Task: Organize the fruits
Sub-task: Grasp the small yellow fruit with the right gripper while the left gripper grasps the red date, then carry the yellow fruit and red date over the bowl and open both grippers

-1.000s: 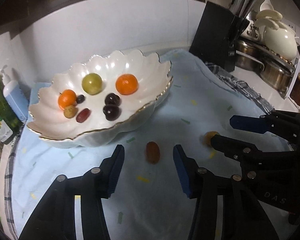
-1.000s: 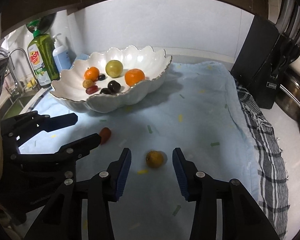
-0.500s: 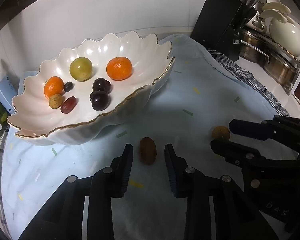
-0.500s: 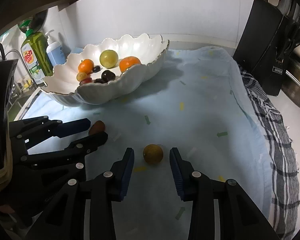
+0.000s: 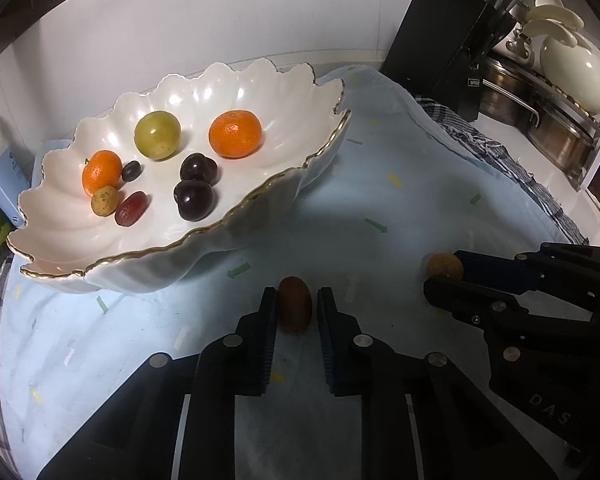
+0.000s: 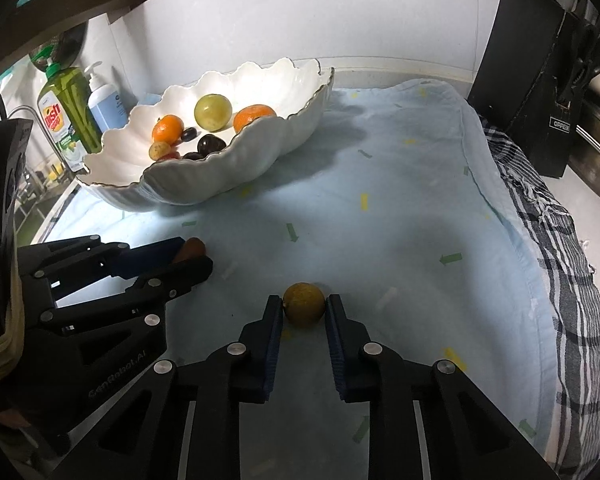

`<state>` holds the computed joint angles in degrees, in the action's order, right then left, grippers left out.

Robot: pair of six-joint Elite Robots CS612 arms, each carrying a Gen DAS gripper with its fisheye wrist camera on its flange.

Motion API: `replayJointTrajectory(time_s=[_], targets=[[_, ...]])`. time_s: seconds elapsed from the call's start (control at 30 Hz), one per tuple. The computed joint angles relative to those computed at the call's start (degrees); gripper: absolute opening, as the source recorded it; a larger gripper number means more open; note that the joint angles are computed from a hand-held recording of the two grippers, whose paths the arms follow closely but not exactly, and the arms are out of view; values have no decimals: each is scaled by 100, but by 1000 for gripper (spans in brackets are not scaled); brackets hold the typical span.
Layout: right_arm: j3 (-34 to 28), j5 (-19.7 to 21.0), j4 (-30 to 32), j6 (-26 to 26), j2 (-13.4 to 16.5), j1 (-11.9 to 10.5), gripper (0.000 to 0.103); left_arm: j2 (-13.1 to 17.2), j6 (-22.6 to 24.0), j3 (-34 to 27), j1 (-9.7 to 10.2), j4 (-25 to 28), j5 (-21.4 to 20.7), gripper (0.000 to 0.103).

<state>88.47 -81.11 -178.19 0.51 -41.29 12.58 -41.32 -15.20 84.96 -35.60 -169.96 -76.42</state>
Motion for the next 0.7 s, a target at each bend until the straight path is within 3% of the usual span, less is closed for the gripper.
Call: replayJointTrajectory(time_s=[0.3, 0.7], targets=[[81, -12, -245, 25, -66, 20, 23, -115, -120, 121, -5, -119, -84, 17], [252, 43, -684, -37, -229, 65, 23, -406, -164, 458, -75, -576, 162, 17]])
